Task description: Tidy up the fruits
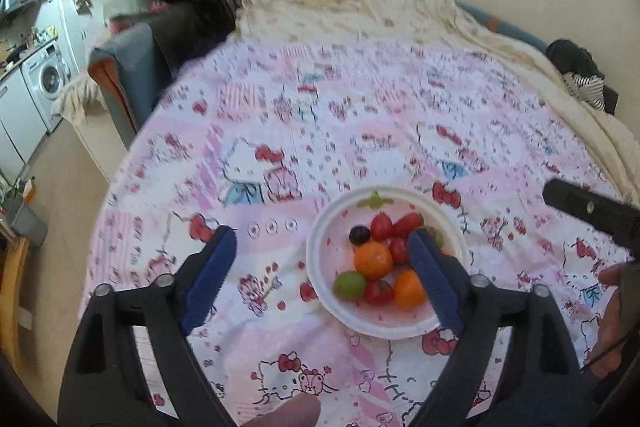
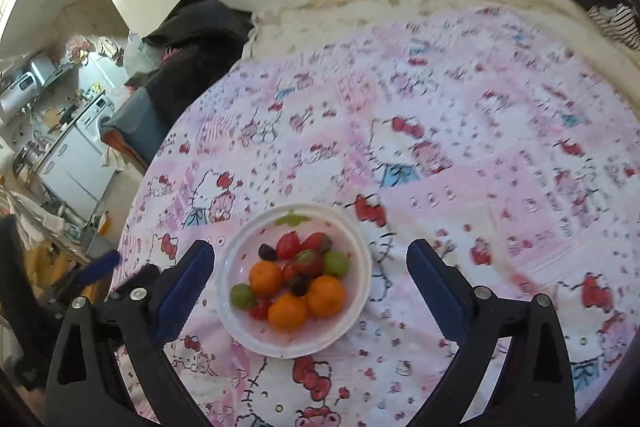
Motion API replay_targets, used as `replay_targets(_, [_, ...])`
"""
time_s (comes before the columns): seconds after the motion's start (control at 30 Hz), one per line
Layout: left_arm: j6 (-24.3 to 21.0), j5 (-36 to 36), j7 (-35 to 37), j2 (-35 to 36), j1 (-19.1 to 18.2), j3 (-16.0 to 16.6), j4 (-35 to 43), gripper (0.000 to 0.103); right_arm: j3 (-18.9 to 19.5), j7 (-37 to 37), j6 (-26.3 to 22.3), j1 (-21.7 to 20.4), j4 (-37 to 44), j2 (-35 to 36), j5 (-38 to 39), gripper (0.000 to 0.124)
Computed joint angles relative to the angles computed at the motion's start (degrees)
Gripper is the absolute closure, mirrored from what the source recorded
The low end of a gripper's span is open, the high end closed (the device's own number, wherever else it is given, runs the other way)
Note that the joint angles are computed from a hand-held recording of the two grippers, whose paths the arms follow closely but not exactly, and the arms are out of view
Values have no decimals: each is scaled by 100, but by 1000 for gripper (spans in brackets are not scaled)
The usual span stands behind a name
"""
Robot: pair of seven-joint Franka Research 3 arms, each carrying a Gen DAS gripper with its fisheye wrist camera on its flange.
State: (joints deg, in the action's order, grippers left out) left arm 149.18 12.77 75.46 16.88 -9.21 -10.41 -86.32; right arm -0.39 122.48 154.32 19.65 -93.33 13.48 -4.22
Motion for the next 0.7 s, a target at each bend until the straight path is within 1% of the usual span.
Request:
replay_targets(0.07, [164, -1, 15, -120, 28, -2, -132, 5, -117, 357, 166, 112, -354, -273, -345, 24])
replay_targets(0.1, [308, -10, 92, -207, 59, -16, -239, 5, -151, 541, 214, 150, -508, -400, -565, 24])
replay_targets(0.2, [543, 154, 116, -399, 49, 26, -459, 5, -130, 1026, 283, 132, -893, -731, -1053, 23])
replay_targets(0.33, [727, -29, 236, -707, 124, -34, -810, 5, 59, 1453, 312, -34, -1277, -1055, -1330, 21])
replay_targets(0.47, [982, -590, 584, -1180, 231, -124, -1378, 4, 270, 1859, 295, -146, -1555, -1328, -1900, 21])
replay_targets(0.53, [1077, -484, 488, -1408, 197, -68, -1655, 4, 385, 2093, 285, -192, -1685, -1471, -2293, 21])
replay_targets(0.6, [1176, -546, 483, -1624, 188, -35, -1936, 4, 488, 2280, 314, -249, -1788, -1565, -2534, 21])
replay_targets(0.7, [1155, -736, 471, -1885, 171, 25, -2246, 4, 611, 2432, 247, -322, -1838, -1634, -2768, 21])
